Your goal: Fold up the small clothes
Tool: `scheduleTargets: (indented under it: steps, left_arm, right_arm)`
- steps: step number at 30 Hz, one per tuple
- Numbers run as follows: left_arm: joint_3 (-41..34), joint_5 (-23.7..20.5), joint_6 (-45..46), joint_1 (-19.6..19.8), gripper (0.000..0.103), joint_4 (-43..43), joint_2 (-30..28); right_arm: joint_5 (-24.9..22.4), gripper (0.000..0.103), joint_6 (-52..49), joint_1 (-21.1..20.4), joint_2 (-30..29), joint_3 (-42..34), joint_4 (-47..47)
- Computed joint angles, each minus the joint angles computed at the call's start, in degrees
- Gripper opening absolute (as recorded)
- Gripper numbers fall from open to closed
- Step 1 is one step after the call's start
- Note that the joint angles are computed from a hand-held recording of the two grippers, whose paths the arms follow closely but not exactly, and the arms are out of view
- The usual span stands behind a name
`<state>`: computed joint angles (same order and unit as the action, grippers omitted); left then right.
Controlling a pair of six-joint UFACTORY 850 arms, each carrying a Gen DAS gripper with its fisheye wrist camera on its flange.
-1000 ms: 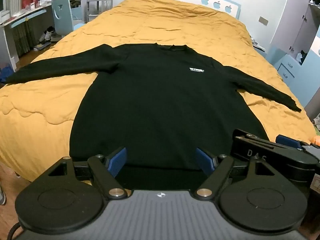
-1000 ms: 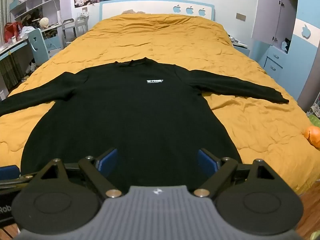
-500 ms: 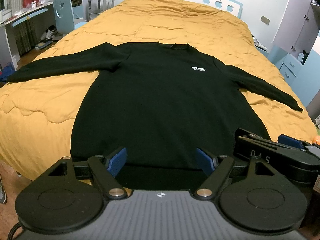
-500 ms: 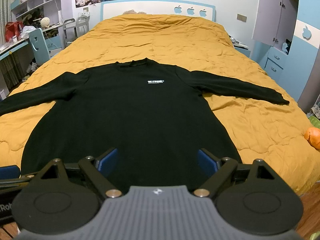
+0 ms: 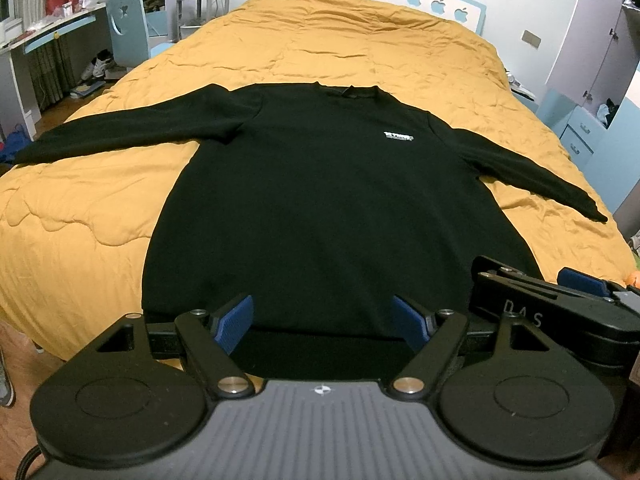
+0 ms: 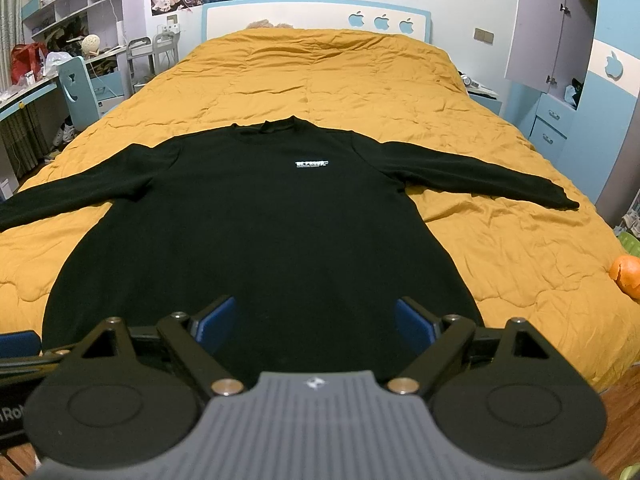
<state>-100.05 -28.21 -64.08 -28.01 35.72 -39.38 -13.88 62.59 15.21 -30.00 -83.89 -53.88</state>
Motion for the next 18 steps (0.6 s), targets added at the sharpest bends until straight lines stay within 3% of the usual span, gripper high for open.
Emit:
scheduleTargets:
  steps: [18]
  left_arm:
    - [0.05,-0.05,0.12,0.03,0.092,-0.11,0.00]
  right_arm:
    - [-0.02,0.083,-1.17,0.00,0.04,-0.12,0.86]
